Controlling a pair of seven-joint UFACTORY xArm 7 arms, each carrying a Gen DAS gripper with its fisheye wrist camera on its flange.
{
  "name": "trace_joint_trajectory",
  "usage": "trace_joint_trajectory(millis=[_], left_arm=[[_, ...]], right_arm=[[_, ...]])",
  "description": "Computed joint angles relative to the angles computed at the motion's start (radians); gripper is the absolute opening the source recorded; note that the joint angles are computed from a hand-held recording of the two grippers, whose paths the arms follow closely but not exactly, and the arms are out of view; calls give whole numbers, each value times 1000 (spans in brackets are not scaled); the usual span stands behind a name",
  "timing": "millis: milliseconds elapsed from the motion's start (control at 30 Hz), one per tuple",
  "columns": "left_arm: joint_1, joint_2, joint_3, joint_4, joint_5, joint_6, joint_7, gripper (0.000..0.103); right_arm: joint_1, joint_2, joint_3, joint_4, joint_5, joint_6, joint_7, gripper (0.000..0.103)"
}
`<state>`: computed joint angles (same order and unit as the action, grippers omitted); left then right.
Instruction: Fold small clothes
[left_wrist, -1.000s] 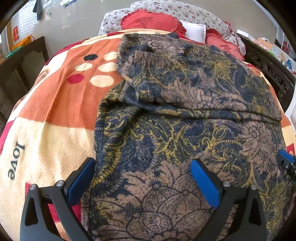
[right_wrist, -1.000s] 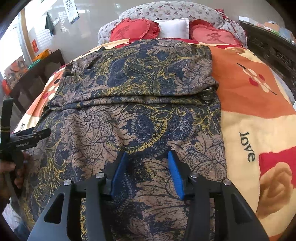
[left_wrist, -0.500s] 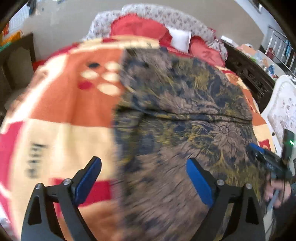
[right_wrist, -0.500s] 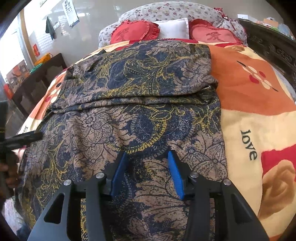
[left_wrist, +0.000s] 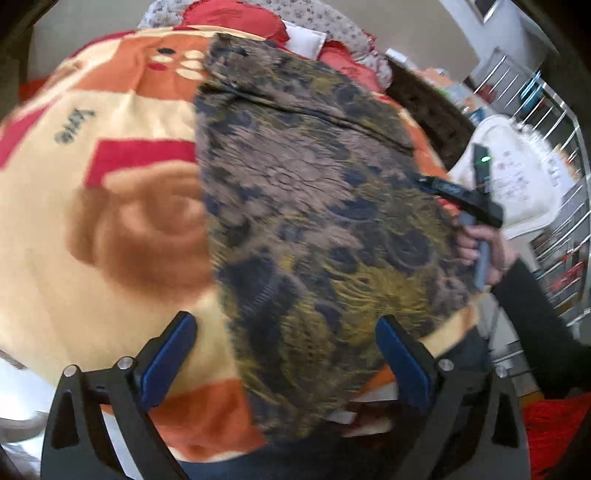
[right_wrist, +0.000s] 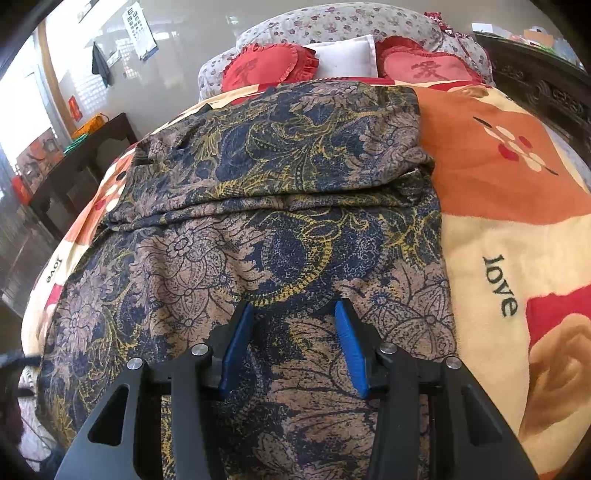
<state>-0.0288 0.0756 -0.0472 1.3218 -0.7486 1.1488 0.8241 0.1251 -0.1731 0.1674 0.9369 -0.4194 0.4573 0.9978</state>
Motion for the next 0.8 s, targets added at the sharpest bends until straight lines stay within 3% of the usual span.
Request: trace_joint_trajectory(millis=[167, 267, 600, 700, 800], left_arm=[[47, 73, 7, 74, -147, 175, -51, 100], [60, 83, -4, 95, -150, 243, -55, 100], [59, 88, -12, 100, -139, 236, -73, 93], [51, 60, -13, 78, -117, 219, -37, 86], [57, 69, -3, 79, -120, 223, -36, 74]], right_arm=[[0, -2, -1, -2, -1, 0, -2, 65], [0, -1, 0, -3, 0, -4, 0, 65], [5, -3, -8, -6, 25, -10, -13, 65], [20, -61, -12, -1, 106, 87, -34, 65], [10, -244, 10, -83, 110, 156, -30, 65]])
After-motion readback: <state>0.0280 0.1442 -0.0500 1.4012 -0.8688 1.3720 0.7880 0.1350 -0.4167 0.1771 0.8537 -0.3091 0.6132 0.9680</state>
